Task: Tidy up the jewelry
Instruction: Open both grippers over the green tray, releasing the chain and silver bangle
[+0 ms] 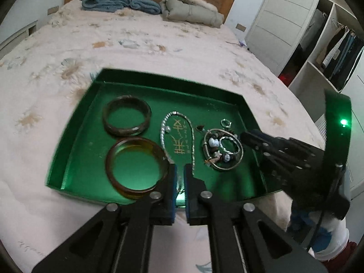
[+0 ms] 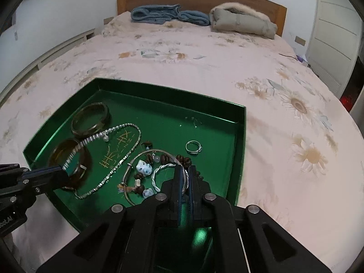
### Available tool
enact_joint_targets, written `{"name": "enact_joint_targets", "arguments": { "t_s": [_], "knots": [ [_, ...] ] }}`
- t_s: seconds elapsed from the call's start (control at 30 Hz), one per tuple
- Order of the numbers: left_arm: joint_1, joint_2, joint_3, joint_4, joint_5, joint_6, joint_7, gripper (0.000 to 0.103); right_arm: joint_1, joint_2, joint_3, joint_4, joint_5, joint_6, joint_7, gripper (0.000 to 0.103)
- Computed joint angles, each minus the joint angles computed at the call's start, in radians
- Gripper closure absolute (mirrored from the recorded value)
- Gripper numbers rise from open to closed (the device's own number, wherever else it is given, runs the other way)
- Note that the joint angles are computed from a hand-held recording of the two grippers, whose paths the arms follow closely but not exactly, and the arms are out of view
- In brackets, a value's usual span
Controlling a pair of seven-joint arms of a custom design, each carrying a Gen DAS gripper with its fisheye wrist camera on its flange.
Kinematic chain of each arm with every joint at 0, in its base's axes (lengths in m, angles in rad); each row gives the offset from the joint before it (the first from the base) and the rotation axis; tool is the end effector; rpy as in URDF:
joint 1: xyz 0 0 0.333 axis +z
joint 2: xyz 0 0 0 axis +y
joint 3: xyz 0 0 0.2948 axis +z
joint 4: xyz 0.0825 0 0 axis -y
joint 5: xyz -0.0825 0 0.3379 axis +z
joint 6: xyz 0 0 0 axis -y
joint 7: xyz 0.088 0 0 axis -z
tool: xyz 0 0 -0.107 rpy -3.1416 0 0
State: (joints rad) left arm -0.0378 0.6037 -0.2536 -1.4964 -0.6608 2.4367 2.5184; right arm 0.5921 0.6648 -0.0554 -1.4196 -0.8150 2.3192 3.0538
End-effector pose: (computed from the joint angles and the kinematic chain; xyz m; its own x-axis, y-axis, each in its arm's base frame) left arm 0.6667 -0.1651 0.3682 -0.7052 -0.6581 0.2637 -0.6540 0.4603 -0.6003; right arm 0.5999 0.3511 0.3424 -0.4225 -0.9060 0.0276 -0.6905 0.3020 -0.6573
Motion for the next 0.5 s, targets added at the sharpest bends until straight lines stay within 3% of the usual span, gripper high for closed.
{"name": "enact_joint_targets", "arguments": {
  "t_s": [0.03,0.07,0.27,0.5],
  "knots": [
    [0.009,-0.019,-0.003,-0.018,-0.010,0.011,0.014,0.088,0.009,-0.016,-0.006,-0.015,-0.014,0.003,0.015,0.074],
    [0.017,-0.039,-0.007,-0.038,-0.023,0.025,0.030,0.080,0.024,-0.048,-0.014,-0.046,-0.039,0.002,0.041,0.068],
    [0.097,-0.225,-0.018,-0.235,-0.190,0.103,0.213,0.078,0.076,-0.253,0.010,-0.244,-0.218,0.004,0.196,0.068],
    [0.145,-0.435,0.067,-0.471,-0.374,0.109,0.425,0.078,0.127,-0.453,0.143,-0.447,-0.329,-0.114,0.345,0.067]
  ]
}}
